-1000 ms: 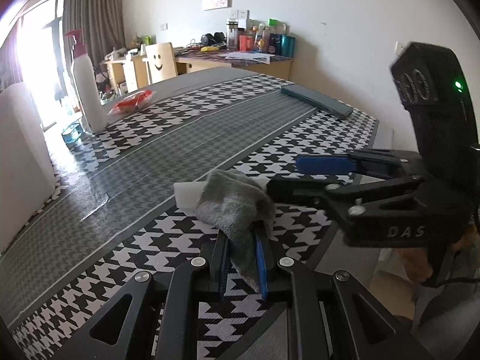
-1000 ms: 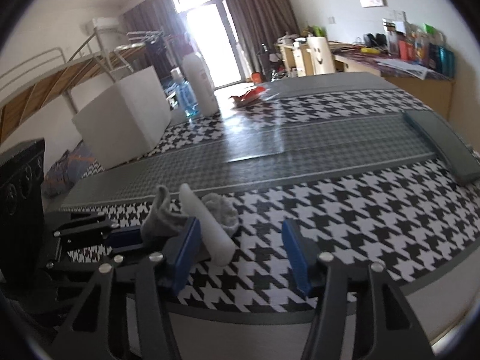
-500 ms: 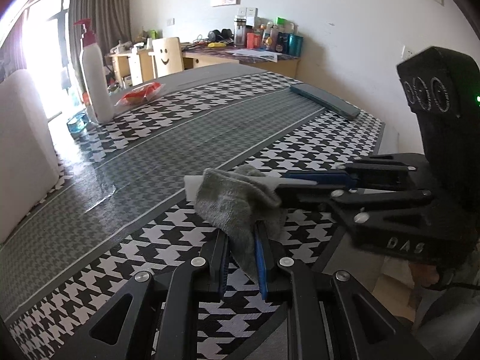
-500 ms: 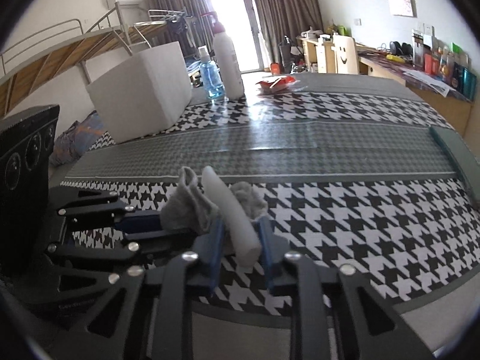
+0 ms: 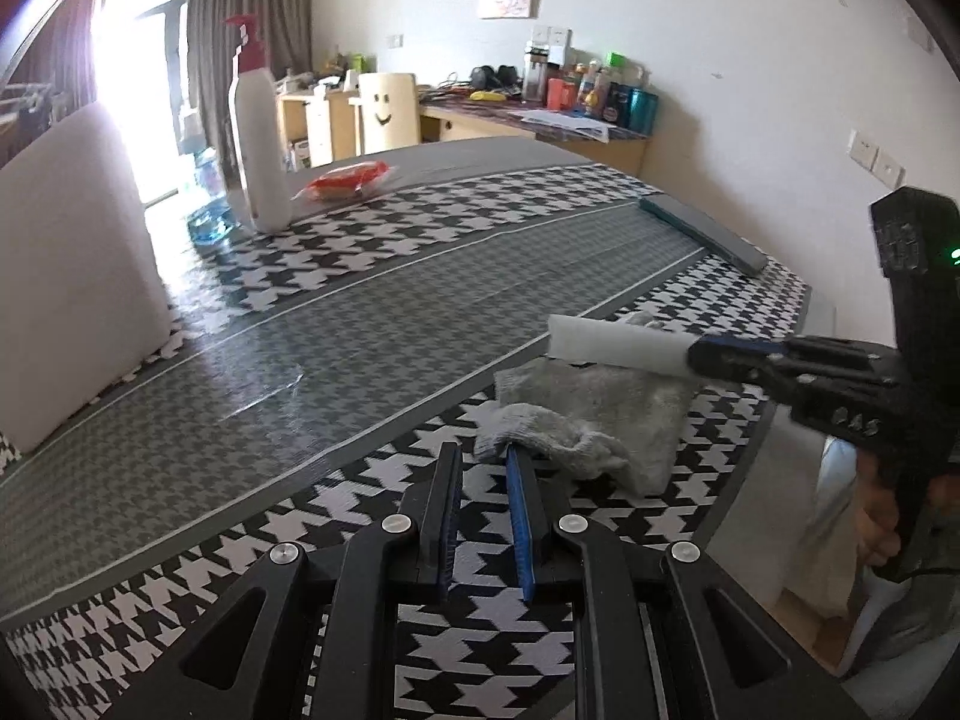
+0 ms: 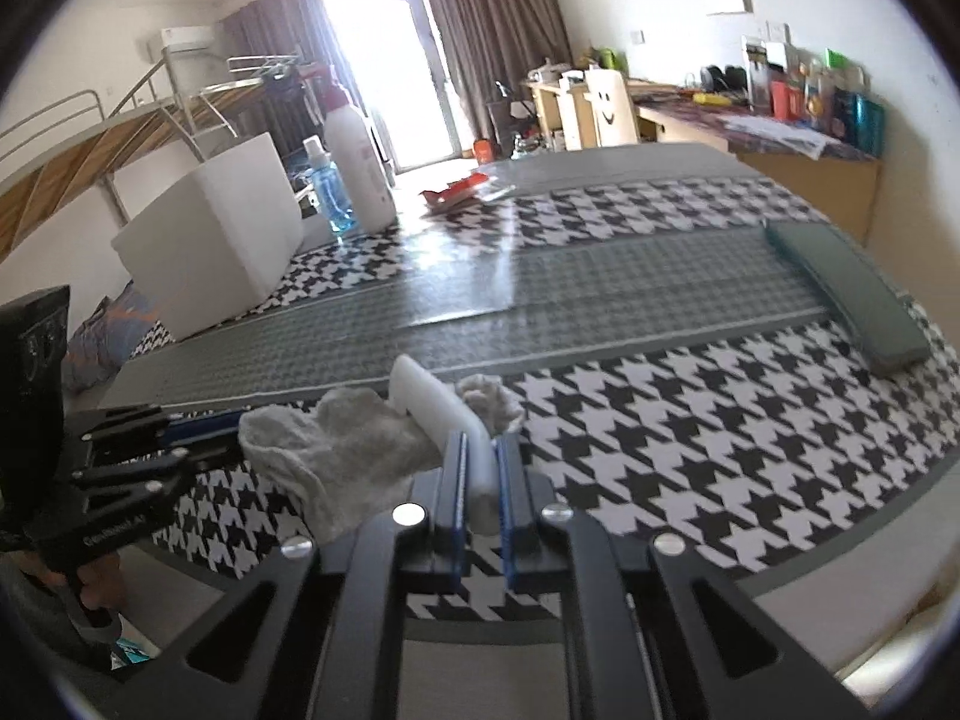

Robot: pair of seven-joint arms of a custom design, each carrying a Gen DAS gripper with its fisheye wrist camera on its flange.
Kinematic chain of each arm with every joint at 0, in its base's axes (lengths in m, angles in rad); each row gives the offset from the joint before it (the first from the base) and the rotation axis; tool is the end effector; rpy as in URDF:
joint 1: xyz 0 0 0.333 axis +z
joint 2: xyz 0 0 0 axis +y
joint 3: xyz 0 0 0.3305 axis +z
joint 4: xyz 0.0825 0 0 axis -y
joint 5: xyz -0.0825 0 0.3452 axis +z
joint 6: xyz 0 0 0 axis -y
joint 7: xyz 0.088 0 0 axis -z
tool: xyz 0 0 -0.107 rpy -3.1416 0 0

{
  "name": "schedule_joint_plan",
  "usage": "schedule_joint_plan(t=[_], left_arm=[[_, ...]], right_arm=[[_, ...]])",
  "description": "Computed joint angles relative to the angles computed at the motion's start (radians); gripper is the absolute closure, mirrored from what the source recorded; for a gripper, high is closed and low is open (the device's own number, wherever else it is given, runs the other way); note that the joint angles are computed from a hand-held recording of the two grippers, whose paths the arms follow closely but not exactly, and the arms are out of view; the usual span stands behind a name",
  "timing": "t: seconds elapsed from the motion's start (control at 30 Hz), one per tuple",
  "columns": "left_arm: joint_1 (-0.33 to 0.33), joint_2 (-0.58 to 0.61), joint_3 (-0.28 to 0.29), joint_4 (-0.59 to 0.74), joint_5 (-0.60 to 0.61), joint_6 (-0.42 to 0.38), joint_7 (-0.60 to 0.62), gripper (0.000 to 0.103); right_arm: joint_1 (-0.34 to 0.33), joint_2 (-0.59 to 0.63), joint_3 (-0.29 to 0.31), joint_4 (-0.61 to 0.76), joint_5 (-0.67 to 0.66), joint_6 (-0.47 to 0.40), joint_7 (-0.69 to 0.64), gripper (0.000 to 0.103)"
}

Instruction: Organize soft objects

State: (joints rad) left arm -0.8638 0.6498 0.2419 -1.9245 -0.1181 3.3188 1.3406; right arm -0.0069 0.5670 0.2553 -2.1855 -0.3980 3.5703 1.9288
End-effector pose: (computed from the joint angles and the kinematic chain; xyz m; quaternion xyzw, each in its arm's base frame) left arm 0.5274 -0.3939 0.2916 -0.5221 0.7650 -0.3338 0.1752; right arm 0.5601 0.1761 0.2825 -0.7128 0.5663 -0.1410 0.3890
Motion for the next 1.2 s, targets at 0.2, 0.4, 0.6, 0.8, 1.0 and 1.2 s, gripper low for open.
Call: schedule_joint_plan(t=[0.2,0.4,0.6,0.8,1.0,1.2], left_arm=[[-0.021,-0.002,0.008,0.012,0.007,-0.005,0.02,0.078],[-0.033,-0.004,0.013,0.012,-0.003,0.018,0.023,0.052],[-0.028,-0.02,0.009,-0.006,-0.039,0.03,0.042,0.038],[0.0,-0.016,-0.019,0.003,-0.036,0.005,0.04,0.038],[0.018,-0.007,-0.035,0.023,-0.008,-0.012,0.025,0.038],[0.019,0.007,-0.034,0.056,0.033,-0.043,-0.001,0.038]], right_arm=[[0.046,-0.015,-0.032,-0.016,0.034,0.013,-0.035,0.072],[0.097,-0.04,-0.082,-0.045,0.062,0.072,-0.083,0.07],[0.128,-0.037,-0.092,-0.026,0.047,0.052,-0.149,0.07],[0.23,-0.019,-0.165,0.021,0.166,-0.017,-0.25,0.07],[0.229,-0.008,-0.16,0.039,0.21,-0.051,-0.318,0.07],[0.216,-0.004,-0.142,0.028,0.228,-0.043,-0.359,0.07]])
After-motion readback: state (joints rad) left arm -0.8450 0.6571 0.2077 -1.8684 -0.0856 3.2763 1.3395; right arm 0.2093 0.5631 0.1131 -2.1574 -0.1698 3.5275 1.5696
